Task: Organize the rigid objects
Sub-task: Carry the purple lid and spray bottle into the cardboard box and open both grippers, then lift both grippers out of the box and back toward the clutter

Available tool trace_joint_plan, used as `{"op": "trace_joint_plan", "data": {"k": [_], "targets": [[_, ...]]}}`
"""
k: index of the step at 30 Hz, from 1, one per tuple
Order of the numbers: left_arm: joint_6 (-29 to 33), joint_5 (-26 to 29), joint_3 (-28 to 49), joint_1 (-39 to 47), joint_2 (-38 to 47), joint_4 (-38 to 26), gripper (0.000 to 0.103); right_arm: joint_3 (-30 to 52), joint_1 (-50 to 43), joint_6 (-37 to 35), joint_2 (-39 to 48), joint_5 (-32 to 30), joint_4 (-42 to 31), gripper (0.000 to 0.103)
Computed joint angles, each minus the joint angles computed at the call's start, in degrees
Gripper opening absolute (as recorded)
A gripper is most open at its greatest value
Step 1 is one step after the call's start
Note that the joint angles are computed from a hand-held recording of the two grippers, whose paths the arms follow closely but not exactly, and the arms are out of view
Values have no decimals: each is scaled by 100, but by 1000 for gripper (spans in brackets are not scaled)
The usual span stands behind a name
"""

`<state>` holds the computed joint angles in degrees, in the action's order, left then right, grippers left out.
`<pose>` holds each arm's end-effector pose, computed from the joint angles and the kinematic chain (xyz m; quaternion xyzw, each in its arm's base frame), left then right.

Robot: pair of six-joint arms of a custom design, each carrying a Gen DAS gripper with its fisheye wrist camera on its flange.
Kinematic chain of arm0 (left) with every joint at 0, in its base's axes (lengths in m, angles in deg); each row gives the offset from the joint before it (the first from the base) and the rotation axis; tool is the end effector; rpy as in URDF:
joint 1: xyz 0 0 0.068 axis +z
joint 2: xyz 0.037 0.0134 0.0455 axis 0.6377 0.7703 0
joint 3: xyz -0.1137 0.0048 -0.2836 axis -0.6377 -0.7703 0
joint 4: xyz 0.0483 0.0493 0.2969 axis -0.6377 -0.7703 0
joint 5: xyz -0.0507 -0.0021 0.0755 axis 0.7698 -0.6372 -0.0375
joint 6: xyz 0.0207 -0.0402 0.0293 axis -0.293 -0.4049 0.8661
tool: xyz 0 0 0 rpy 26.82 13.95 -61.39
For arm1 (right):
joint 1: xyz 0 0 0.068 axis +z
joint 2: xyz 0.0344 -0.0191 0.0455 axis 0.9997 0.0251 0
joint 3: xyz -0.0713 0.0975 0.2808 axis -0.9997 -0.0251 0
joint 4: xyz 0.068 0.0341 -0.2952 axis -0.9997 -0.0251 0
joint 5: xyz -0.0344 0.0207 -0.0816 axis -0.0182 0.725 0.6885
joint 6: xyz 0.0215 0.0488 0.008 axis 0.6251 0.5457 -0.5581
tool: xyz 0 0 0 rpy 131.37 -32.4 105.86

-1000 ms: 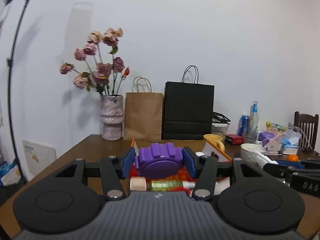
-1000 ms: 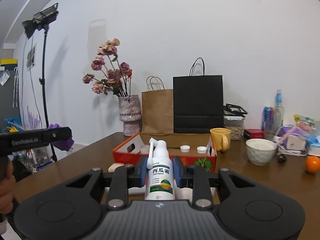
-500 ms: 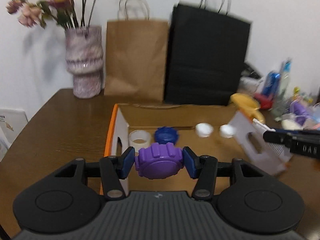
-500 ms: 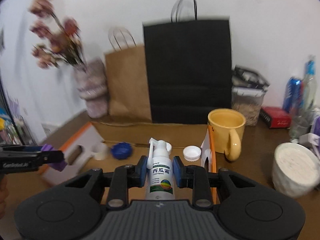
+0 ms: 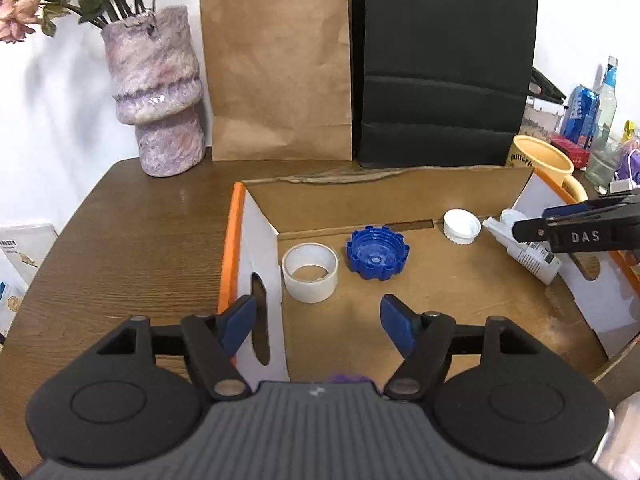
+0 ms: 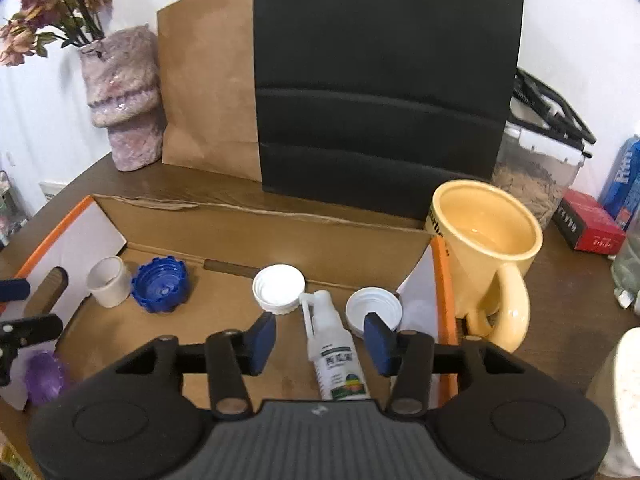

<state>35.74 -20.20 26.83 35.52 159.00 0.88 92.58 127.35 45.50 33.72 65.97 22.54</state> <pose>0.2972 -0.0274 0.1322 0.1551 0.9027 -0.0533 0.3979 0.3172 0.2347 0.1382 0.0002 0.9240 0.0000 0.3823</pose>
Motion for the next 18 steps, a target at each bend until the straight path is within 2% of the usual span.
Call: {"op": "trace_joint_plan", "data": {"k": [4, 7, 11, 14, 16, 18], "targets": [[-10, 65, -91, 122, -694, -458, 74, -238, 219, 147, -661, 234, -361, 48], [5, 243, -236, 316, -1593, -1056, 78, -437, 557, 312, -1299, 511, -754, 49], [67, 557, -659, 653, -3062, -1920, 78, -996, 1395, 751, -2369, 1063, -993, 60], [200, 1227, -1179, 1231, -4753, -2806, 78, -1135, 2445, 1304, -2799, 1878, -1608, 60], [554, 1820, -1438, 1850, -6193, -3787, 80, -1045, 3327, 2003, -2771, 2746, -2344, 61], [1312, 3195, -1486, 3214, -7541, -5278, 84, -831, 4155, 3145, -2535, 3439, -3347, 65]]}}
